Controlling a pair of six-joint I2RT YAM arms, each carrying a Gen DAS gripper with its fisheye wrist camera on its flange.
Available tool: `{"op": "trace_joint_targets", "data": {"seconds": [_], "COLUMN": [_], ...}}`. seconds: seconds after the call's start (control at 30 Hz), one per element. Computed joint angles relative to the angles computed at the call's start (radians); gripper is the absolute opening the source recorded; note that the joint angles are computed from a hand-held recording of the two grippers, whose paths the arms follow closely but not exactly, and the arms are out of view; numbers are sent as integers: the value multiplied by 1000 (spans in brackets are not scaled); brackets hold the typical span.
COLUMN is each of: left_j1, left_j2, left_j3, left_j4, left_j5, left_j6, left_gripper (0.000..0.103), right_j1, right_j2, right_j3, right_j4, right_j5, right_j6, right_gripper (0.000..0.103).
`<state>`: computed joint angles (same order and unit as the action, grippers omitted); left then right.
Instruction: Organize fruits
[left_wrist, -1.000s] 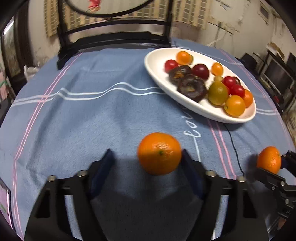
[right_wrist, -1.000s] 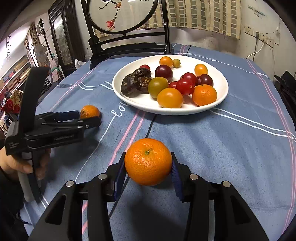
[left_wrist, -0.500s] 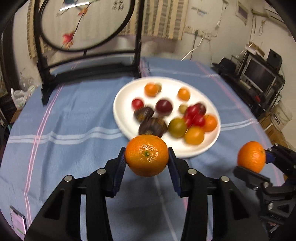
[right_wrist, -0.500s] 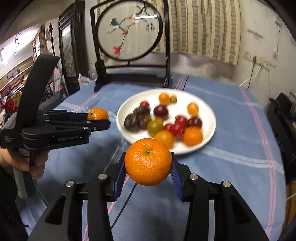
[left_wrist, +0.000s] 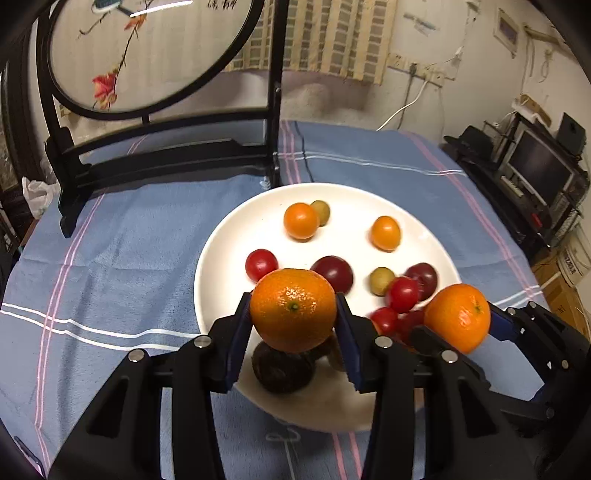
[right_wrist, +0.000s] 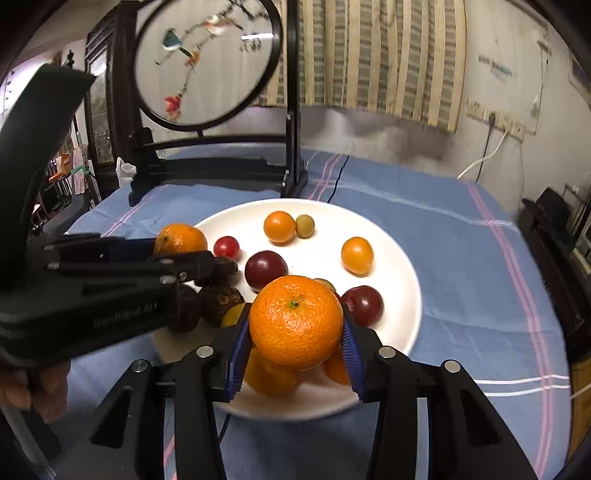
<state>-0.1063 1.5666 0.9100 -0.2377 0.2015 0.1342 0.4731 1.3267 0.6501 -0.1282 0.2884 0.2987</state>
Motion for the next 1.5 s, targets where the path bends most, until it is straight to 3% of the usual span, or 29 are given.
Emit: {"op": "trace_joint_targets", "data": {"seconds": [0.13,0.17,0.23,0.27,0.43,0.5,0.63,0.77,1.13,1.27,1.5], "left_j1": [-2,-5,-12,-15,-5,2,26,54,233,275,312], "left_j2": [58,59,19,3,-123,-181,-309,-457,-858,-904,-909], "left_j3": [27,25,-19,-34,-119,-160,-240,-328,-499,-525,-562], "left_j4": [13,21,71,86,85,85,42,-8,-229,-266,-259], "left_j5": [-37,-51,-91,-104,-84,-77,-49,-27,97,109,94], "left_j6": [-37,-50,-59,-59,-33,-24,-7,22,169,208,236], "left_gripper": [47,54,79,80,85,88,91,94,98,98,98], "right_j1": [-12,-1,7,14,52,75,137,233,509,574,621], "right_j2": [92,90,66,53,-59,-118,-223,-310,-395,-374,-343], "right_j3": [34,26,10,6,-34,-57,-91,-119,-155,-170,-187], "right_j4": [39,52,59,50,-13,-51,-146,-247,-469,-495,-478], "right_j5": [-17,-2,0,6,30,44,81,140,287,301,314], "right_j6": [-5,1,7,12,34,56,108,202,513,611,660], "right_gripper": [48,58,62,62,63,69,71,83,85,85,85]}}
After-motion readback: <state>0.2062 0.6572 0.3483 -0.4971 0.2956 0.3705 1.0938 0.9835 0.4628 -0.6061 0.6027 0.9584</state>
